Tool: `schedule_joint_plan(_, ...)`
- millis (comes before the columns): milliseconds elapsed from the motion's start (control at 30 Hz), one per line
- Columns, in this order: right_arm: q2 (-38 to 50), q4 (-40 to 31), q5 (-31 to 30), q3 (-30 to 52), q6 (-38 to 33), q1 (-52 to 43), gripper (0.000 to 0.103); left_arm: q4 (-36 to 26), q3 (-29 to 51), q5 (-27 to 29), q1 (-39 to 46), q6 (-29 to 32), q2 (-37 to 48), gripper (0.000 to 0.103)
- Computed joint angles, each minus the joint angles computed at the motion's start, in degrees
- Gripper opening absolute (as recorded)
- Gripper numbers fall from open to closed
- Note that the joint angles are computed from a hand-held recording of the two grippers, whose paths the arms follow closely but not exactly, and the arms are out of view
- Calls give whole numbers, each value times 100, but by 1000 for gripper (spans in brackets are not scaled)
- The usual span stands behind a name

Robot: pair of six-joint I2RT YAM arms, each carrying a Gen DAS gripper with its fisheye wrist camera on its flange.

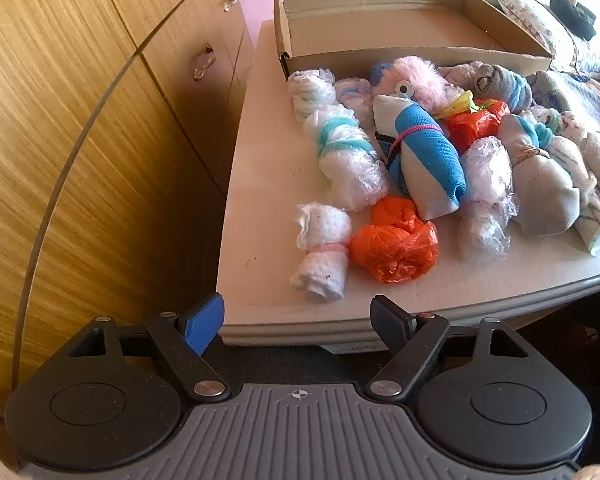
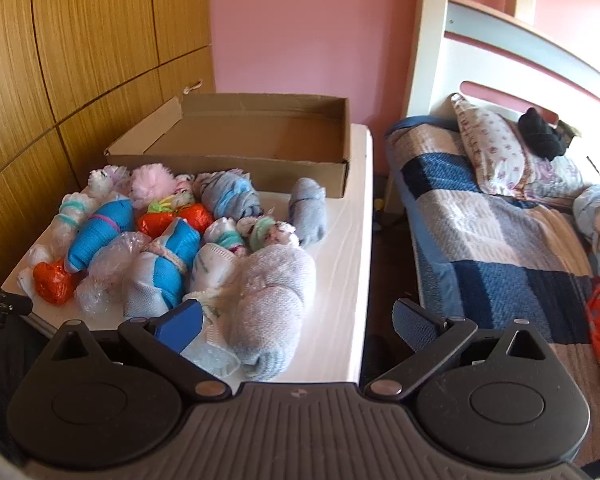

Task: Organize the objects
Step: 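Grasp the white pink-ribbon sock left while right grasps the grey sock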

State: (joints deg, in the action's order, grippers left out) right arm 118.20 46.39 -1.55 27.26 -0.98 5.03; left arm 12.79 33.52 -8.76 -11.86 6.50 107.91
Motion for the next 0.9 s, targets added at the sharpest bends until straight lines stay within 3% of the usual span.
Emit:
schedule_joint_plan(300, 253, -396, -255, 426, 56, -35, 90, 198, 242, -108, 25, 206, 391, 87)
schedule_joint_plan(567, 437, -753, -428, 737, 116, -66, 61, 708, 230, 57, 91, 603, 578, 78)
schedule_joint_plan(667, 467, -836, -626, 792, 164, -128, 51, 837, 236, 111, 80, 579, 636, 64)
schedule_joint_plan(700, 478, -859, -719, 813, 198, -164, 44, 850, 238, 175, 89, 570, 638, 51)
schedule_joint_plan(733, 485, -899, -801, 839, 247, -200, 41, 837, 251, 194, 72, 557, 642, 30)
schedule_joint_plan(900, 459, -823, -1005, 793, 384, -341, 38, 1080, 135, -4, -63, 548, 650, 31)
